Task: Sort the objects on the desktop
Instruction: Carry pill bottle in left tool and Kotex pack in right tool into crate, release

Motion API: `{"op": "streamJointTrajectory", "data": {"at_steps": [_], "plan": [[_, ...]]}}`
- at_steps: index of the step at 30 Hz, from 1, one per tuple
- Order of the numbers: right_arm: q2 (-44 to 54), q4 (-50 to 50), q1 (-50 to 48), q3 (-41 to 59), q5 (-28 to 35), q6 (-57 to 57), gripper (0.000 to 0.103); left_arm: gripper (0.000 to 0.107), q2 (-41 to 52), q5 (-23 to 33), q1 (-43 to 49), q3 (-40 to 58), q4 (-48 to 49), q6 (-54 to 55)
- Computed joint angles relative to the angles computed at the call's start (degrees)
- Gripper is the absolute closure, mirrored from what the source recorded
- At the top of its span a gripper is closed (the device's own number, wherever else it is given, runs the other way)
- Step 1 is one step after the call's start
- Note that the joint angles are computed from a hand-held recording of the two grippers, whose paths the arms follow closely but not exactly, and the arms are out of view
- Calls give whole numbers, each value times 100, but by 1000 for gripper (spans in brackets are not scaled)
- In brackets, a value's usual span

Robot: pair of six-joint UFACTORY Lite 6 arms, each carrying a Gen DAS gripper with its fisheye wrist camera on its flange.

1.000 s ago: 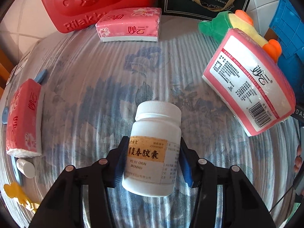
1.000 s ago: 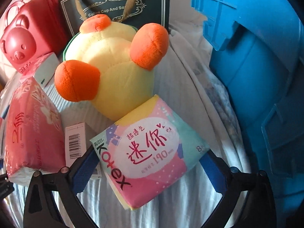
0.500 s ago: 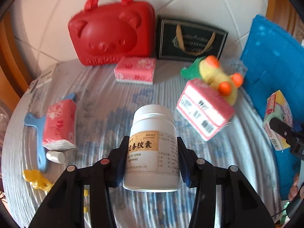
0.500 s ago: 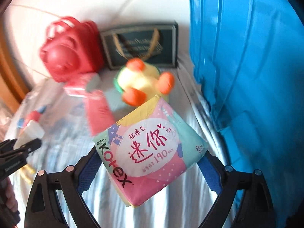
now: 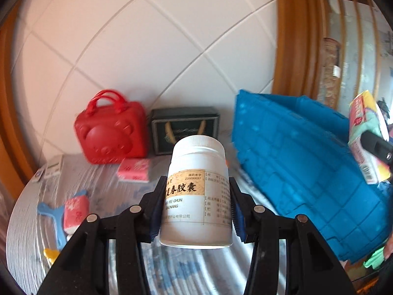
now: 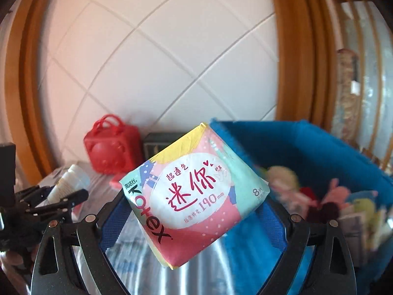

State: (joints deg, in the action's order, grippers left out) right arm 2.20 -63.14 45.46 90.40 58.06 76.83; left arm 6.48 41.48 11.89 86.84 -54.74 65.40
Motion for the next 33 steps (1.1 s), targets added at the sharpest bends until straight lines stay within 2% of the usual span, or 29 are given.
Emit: {"op": "streamJointTrajectory", "data": {"at_steps": [4,6,8,10,14,20,21,24,29,33], "plan": [[-1279,-350,427,-644,1241,91,8,61,-268,70,-828,226,210,-511],[-1741,-433,361,-859,1658,28,8,61,-372,-60,-1442,428,460,-892],[-2243,-444,221,-1106,2029,-207,8,61,-360,-266,-2102,706,889,-1443],[-2644,-314,-191,-1324,2012,-553,8,61,-164,-449,-2816,1162,1541,-2196],[-3185,309,-1623,-1658,1192,-1452,8,61,411,-602,-4144,2123,3109,-3855],[-3278,1496,-3845,-1879,-257,-3085,8,61,1731,-36,-5352,3903,4851,-5545],[-3285,1868,-4365,-1961,-641,-3530,7,61,1901,37,-5471,4110,5015,-5669],[-3221,2530,-5205,-2071,-1242,-4394,7,61,2327,254,-5762,4637,5442,-6015],[-3128,3181,-6079,-2289,-1866,-5303,7,61,2965,695,-5982,5544,5805,-6295],[-3023,3452,-6452,-2349,-2132,-5710,6,61,3122,821,-6058,5776,5959,-6477]]}}
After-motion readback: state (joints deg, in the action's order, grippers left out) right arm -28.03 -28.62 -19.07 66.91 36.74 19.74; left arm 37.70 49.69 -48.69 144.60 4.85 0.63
